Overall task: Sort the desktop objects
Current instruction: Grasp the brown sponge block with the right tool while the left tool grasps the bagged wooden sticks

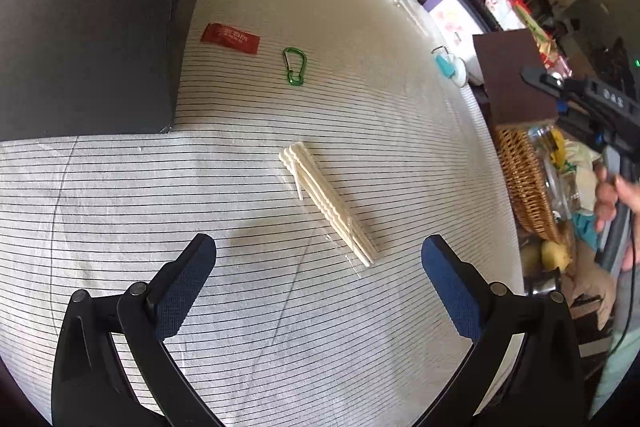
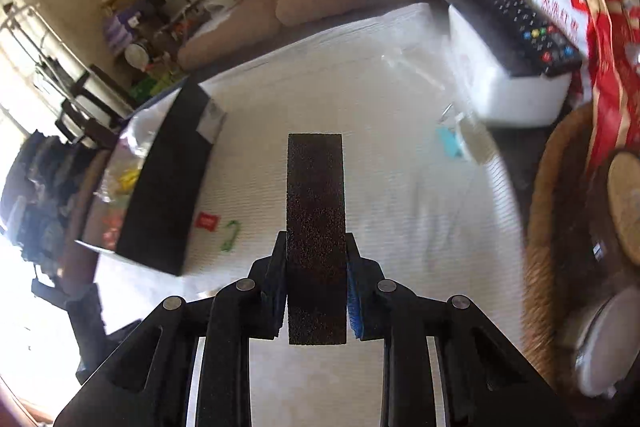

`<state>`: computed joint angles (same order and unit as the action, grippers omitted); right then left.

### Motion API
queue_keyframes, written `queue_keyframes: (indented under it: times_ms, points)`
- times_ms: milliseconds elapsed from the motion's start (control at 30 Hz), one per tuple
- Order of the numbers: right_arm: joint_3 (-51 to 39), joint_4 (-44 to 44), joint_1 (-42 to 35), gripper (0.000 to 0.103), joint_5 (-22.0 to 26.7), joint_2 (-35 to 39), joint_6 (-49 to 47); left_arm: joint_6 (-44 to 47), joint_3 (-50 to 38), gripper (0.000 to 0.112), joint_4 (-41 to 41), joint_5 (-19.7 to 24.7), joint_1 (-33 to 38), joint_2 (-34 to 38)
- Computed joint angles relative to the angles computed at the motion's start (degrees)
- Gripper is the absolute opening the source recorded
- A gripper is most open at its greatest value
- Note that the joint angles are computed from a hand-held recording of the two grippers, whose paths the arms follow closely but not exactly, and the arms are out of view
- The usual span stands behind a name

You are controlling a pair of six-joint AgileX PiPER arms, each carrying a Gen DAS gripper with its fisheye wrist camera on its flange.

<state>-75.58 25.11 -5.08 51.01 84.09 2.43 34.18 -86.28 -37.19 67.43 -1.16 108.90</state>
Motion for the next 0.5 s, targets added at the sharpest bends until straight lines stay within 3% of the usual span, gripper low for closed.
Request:
queue_keyframes:
  times_ms: [100, 200, 267, 400, 500]
  points:
    - [11.2, 3.2, 4.9, 0.024, -8.8, -6.0, 3.2, -1.9, 0.0, 0.103, 0.9, -1.5, -0.4, -0.3]
    - [17.9, -7.6, 11.8, 0.024, -17.6, -9.2, 16.6, -5.6, 1.5, 0.103, 4.8, -5.7, -3.1, -1.7]
    - [21.3, -8.9, 13.6, 0.024, -21.8, -10.6, 20.6, -8.1, 4.0, 0.102, 9.0, -10.5, -6.1, -3.5]
    - [21.6, -12.4, 13.1, 0.024, -22.6, -9.2, 21.8, -10.6, 7.7, 0.099, 13.5, -15.9, -10.9, -5.1]
    - [23.7, -8.6, 11.1, 0.024, -24.9, -10.5, 17.9, -14.2, 10.1, 0.091, 20.8, -21.8, -15.1, -6.2]
